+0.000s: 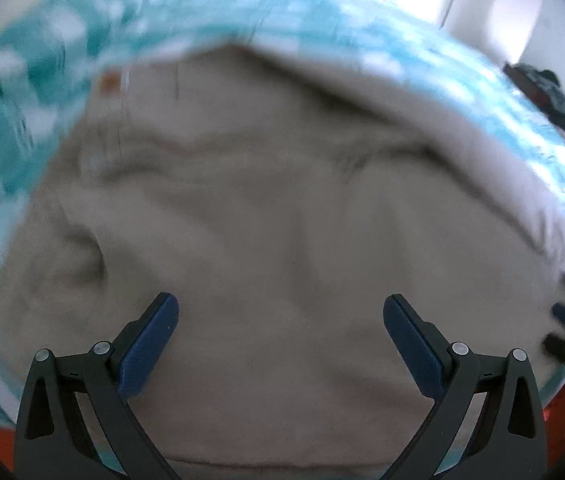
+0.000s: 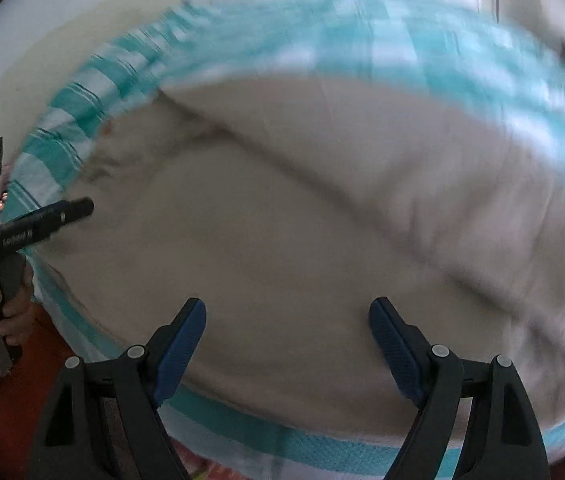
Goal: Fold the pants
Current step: 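Fold the held leg over the waistband with the right gripper and release, then grasp the beige trouser edge with the right gripper and lift it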
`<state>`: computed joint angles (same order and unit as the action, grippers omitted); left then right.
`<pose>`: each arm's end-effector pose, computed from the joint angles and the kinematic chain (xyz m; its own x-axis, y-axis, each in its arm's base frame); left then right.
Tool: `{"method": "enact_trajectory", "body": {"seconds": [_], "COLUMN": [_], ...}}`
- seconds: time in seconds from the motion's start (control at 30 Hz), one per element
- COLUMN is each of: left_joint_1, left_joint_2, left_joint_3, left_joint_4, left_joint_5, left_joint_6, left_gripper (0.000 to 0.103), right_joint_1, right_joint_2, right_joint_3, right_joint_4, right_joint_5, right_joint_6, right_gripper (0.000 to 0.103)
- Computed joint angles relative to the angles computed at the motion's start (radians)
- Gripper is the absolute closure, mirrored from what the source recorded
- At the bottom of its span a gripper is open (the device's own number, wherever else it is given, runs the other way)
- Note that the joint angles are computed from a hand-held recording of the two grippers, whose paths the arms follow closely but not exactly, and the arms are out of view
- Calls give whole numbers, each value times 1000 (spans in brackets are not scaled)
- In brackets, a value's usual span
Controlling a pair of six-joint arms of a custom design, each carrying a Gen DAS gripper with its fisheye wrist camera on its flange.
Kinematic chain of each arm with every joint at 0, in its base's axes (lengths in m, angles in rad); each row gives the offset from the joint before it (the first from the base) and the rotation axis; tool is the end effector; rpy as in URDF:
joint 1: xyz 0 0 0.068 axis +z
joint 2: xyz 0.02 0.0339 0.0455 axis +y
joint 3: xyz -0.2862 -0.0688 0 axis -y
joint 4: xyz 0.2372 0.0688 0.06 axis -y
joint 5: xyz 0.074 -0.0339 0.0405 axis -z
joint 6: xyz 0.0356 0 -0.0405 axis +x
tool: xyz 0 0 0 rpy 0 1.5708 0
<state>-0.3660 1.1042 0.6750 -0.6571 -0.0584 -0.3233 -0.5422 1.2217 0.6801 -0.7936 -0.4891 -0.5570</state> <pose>0.1716 -0.0635 0.2280 -0.8889 0.0010 -0.4580 0.0522 0.9937 -0.0990 0.1636 -0.0790 0.2091 -0.8982 -0.0037 -0.4396 -0.1334 0.9551 0.2644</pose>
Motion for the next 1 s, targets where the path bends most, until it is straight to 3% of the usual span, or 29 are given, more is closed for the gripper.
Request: {"method": "enact_trajectory", "body": {"seconds": [0.07, 0.13, 0.2, 0.33, 0.4, 0.53, 0.7, 0.83, 1.0], "left_joint_1": [-104, -195, -192, -184, -127, -151, -76, 18, -108], "left_joint_2": [-46, -54, -98, -99, -74, -66, -136, -101, -72], "left_joint_3": [-63, -45, -39, -49, -58, -50, -51, -69, -81], "left_joint_4": [33, -7, -16, -23, -8, -8, -8, 26, 28], "left_joint_5": [-111, -196, -160, -173, -119, -153, -105, -65, -198], "left_joint_6": [2, -10, -8, -13, 4, -23, -24, 10, -13], "left_gripper": [1, 1, 1, 1, 1, 1, 1, 1, 1], "right_joint_1": [-54, -37, -35, -47, -76, -108, -188, -306, -434], "right_joint_2": [-30, -42, -63, -48, -20, -37, -43, -8, 66], "right_joint_3": [-44, -33, -5, -9, -31, -28, 1, 40, 104], "right_joint_4": [29, 14, -16, -3, 15, -7, -60, -121, -174], "right_joint_5": [-46, -18, -16, -29, -44, -59, -96, -144, -171], "right_joint_6": [-50, -44, -30, -25, -62, -111, -161, -234, -280], "right_gripper": [19, 19, 20, 19, 19, 19, 19, 19, 19]}}
